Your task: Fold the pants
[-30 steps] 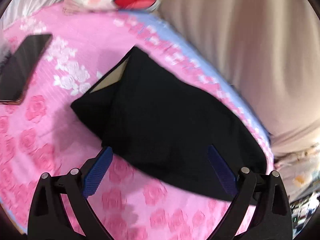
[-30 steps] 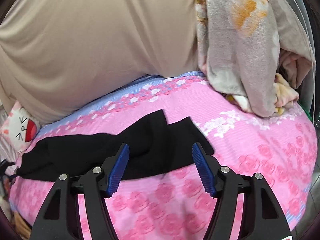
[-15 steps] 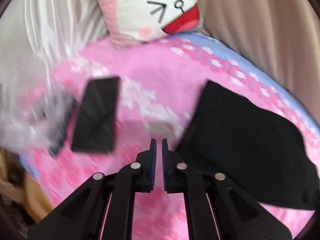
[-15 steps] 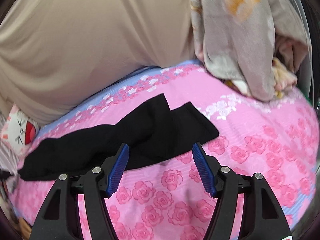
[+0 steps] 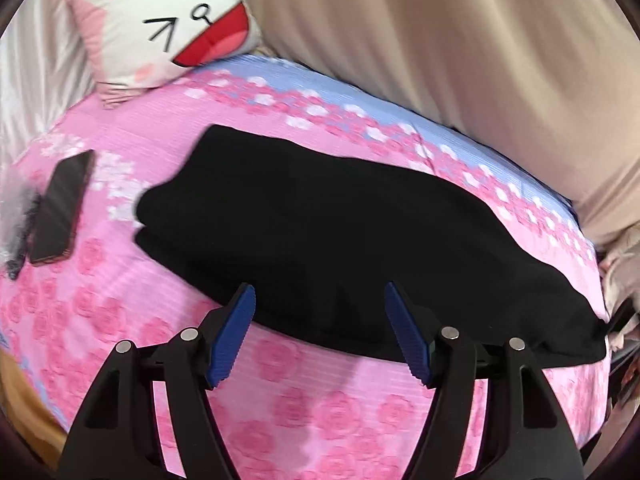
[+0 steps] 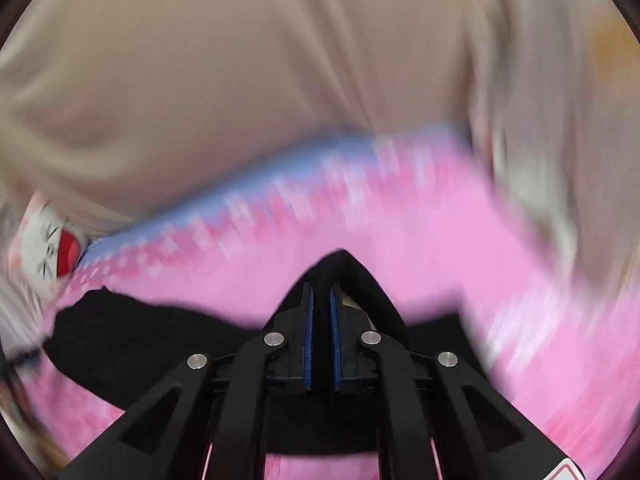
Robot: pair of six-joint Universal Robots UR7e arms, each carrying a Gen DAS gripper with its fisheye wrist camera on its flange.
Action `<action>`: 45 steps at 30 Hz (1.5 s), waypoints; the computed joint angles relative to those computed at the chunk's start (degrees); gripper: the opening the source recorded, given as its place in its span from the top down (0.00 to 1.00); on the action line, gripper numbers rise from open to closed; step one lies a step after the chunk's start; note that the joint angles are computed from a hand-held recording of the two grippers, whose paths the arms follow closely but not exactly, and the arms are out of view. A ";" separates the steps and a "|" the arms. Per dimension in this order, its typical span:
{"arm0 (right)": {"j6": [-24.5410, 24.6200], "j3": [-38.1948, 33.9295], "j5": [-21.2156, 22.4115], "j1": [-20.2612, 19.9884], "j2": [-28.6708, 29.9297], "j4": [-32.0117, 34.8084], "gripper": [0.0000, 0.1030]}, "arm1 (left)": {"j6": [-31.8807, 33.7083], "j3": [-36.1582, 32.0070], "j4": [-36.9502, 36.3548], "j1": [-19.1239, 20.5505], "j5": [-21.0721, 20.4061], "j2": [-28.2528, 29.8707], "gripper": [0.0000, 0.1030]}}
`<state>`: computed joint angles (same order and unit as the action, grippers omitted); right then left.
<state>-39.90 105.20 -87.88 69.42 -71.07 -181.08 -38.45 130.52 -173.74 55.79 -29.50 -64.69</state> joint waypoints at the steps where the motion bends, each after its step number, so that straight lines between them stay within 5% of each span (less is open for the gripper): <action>1: -5.50 2.82 2.12 0.21 -1.97 -4.93 0.92 | -0.80 -0.37 1.77 0.04 0.19 0.38 0.33; 3: -10.37 4.53 -0.27 -0.95 -3.13 -7.68 0.84 | -1.02 -0.38 2.55 0.26 0.33 1.06 0.26; 4: -10.53 4.55 -4.66 -2.49 -2.72 -8.09 0.74 | -1.14 -0.14 2.32 0.48 0.25 1.44 0.26; 7: -7.17 6.71 -13.04 -7.98 -2.60 -10.70 0.74 | -4.04 0.37 3.56 1.70 -0.80 1.31 0.26; 9: -0.50 10.24 -7.70 -12.03 -6.91 -8.31 0.72 | -5.35 0.19 4.12 2.26 -1.57 1.20 0.26; 11: 5.28 13.26 2.92 -16.06 -11.79 -3.08 0.63 | -4.33 -0.09 2.23 2.66 -2.11 1.64 0.26; 12: 6.54 13.13 5.43 -16.30 -12.55 -0.48 0.47 | -4.00 -0.29 1.46 2.68 -1.89 1.95 0.26; 13: 7.51 12.77 6.34 -15.77 -12.72 1.15 0.32 | -3.66 -0.45 -0.03 2.75 -1.92 2.35 0.25; 15: 8.10 10.88 6.64 -13.99 -11.42 4.00 0.25 | -3.56 -0.45 -2.21 2.97 -3.28 2.70 0.22; 18: 8.41 5.35 0.17 -9.79 -5.78 7.70 0.26 | -3.67 0.06 -3.78 2.57 -3.99 3.19 0.21; 20: 8.55 0.05 -7.04 -6.89 -0.16 11.29 0.54 | -4.67 0.27 -1.83 2.21 -2.85 3.05 0.17; 21: 8.51 -1.76 -9.65 -5.83 1.57 12.47 0.84 | -5.88 0.42 -0.03 2.02 -1.89 2.72 0.17; 24: 3.58 -1.24 -12.16 -1.80 2.66 4.39 0.87 | -9.07 0.82 6.68 1.45 1.25 0.96 0.17; 26: 1.70 0.90 -9.75 -0.50 0.71 -2.77 0.87 | -9.00 1.23 7.34 1.38 2.46 0.14 0.17; 31: 4.97 -6.26 -20.93 -4.08 7.54 0.11 0.77 | -6.31 1.91 1.21 3.78 0.96 -0.50 0.15; 34: 9.69 -1.64 -16.96 -4.87 4.91 -7.28 0.54 | -5.97 2.67 -4.05 5.61 -2.41 -1.74 0.15; 38: 10.60 6.70 -11.92 -5.26 0.80 -16.71 0.42 | -5.53 2.56 -7.07 7.20 -3.45 -2.65 0.15; 41: 12.18 10.79 -7.46 -5.47 -1.37 -16.45 0.37 | -2.63 0.34 -6.81 8.92 -4.65 -1.62 0.16; 42: 12.49 12.38 -6.14 -5.37 -1.80 -16.42 0.37 | -1.12 -0.85 -7.15 9.99 -5.52 -0.79 0.32; 43: 12.31 13.01 -5.88 -5.09 -1.53 -16.70 0.37 | -1.39 -1.68 -5.52 10.46 -4.96 -0.43 0.60; 45: 11.62 14.57 -6.11 -3.74 -0.98 -17.58 0.37 | -0.34 -2.33 -4.02 10.25 -1.99 -0.21 0.79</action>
<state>-28.28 119.77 -94.00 65.69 -72.05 -198.66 -38.79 128.18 -177.76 66.04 -31.48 -64.90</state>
